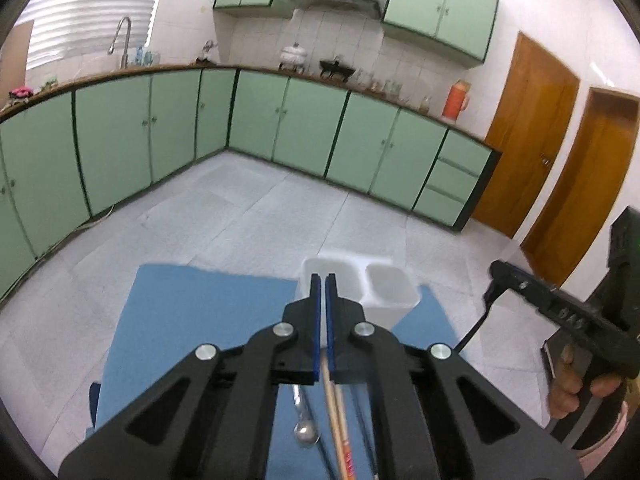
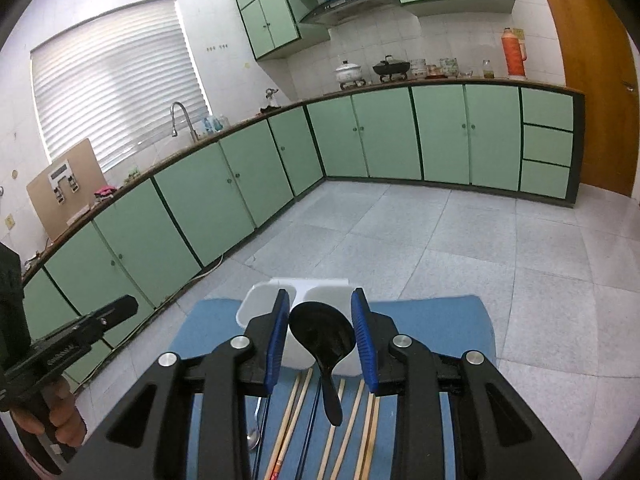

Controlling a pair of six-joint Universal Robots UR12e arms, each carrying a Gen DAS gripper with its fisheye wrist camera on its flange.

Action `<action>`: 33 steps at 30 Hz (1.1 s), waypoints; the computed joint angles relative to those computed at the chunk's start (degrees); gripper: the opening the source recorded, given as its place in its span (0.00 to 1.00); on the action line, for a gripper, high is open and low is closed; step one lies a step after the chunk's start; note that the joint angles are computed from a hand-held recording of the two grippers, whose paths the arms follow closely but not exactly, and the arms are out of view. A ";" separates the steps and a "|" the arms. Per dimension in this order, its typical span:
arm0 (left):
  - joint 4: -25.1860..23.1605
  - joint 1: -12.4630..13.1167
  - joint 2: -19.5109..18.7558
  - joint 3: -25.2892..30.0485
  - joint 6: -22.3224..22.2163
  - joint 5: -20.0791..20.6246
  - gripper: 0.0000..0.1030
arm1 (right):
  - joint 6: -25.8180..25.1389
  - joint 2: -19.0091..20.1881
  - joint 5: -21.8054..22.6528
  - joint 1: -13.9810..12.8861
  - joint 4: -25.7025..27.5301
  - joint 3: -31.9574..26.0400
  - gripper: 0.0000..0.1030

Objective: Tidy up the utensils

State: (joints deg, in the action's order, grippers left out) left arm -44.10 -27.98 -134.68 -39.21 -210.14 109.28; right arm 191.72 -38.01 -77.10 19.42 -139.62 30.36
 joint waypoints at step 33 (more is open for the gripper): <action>-11.97 1.17 -0.94 -8.85 -5.94 -14.16 0.30 | 7.54 -9.06 5.15 -1.58 -3.95 21.55 0.31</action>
